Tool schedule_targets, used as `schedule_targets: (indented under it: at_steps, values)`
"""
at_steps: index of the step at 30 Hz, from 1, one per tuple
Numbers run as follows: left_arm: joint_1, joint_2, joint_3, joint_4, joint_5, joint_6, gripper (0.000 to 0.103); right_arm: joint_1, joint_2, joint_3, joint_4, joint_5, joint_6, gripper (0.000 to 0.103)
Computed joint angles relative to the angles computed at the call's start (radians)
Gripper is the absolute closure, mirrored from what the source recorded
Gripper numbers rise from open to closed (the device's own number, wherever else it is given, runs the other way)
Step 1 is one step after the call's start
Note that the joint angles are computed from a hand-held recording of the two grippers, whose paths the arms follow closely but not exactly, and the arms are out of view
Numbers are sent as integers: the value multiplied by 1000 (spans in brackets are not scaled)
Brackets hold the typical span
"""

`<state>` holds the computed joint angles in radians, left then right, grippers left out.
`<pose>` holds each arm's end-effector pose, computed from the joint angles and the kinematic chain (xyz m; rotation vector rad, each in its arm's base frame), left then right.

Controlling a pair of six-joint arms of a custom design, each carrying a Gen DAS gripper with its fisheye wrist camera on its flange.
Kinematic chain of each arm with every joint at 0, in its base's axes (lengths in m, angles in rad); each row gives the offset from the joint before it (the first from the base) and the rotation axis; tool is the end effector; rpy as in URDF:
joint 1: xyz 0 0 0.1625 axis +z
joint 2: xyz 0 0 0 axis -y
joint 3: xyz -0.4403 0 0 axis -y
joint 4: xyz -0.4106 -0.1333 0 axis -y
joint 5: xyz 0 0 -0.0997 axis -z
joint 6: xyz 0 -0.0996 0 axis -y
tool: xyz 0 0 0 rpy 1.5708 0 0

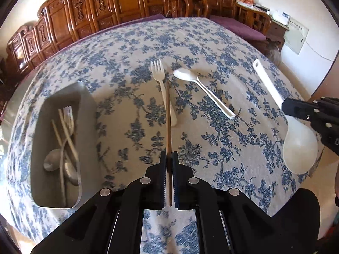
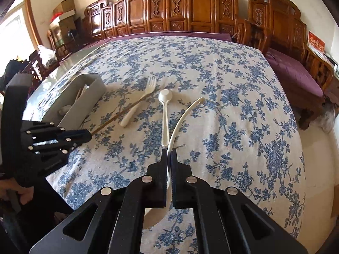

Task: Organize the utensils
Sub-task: 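Lower the chopstick into the tray and open the left tool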

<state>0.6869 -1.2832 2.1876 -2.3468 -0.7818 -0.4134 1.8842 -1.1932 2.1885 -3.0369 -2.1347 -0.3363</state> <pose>-0.2330 -0.4549 0.1796 0.6209 2.3153 -0.4799 0.2343 -0.4632 0.1975 0.6366 -2.4374 0.5944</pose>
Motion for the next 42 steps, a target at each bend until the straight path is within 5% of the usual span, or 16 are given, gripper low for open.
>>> schedule_targets:
  at_steps: [23, 42]
  values:
    - [-56, -263, 41, 116, 88, -35, 99, 97, 15, -1, -51, 35, -18, 99]
    - [128, -328, 28, 70, 58, 73, 99, 116, 80, -1, -54, 21, 11, 99]
